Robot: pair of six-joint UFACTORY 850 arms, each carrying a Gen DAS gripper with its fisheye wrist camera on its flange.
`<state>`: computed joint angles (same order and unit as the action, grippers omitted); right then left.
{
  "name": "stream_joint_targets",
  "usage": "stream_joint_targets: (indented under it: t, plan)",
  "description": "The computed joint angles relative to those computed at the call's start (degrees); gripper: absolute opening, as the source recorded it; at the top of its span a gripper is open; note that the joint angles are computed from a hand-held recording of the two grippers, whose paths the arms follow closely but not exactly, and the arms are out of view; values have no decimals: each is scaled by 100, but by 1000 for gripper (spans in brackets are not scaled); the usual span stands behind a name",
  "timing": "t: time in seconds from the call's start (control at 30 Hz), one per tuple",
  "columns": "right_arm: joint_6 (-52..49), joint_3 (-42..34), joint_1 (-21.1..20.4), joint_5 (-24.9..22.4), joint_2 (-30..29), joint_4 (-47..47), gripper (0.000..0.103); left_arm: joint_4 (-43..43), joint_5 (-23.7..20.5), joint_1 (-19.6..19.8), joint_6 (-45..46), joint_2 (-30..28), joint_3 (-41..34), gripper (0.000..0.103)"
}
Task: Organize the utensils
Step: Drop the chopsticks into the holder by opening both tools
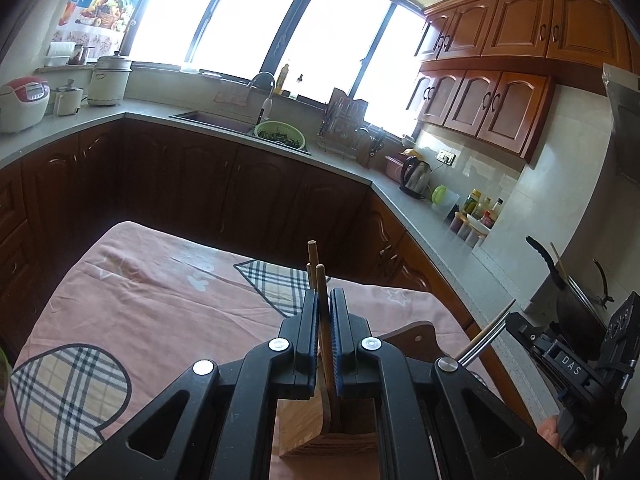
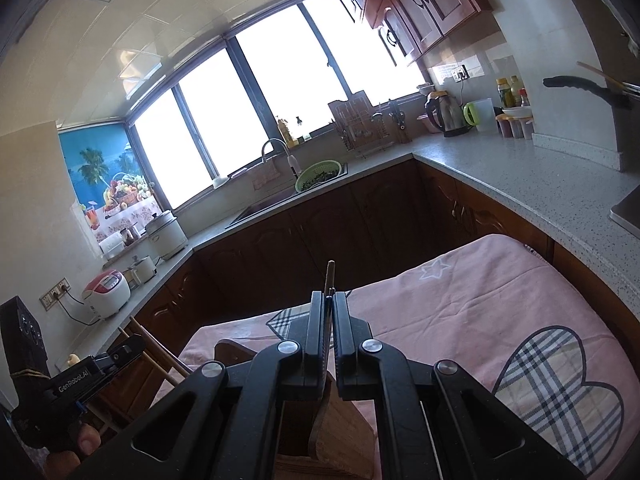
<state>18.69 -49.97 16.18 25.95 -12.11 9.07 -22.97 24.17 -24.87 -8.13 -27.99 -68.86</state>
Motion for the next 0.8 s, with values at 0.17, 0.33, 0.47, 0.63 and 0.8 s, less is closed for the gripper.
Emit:
stream_joint_targets:
  t: [0.17,0.33,0.47,0.63,0.8]
  plan:
    - [43,-18,-14,-41,-13,-52,4,-12,-26,6,42,3,-2,4]
    - [378,-26,-59,-94,-9,-413,9,-63,-137,-12,75,-18,-41,7]
    - [467,51,-80,-11,79,-500,11,-160,-81,-26,100,41,10,22]
    - [425,153,-81,116,193,-395,54,-564,-100,-66,317,150,116,63]
    - [588,215,-85,36,289,-544,76,-961,67,-120,412,404,464,88]
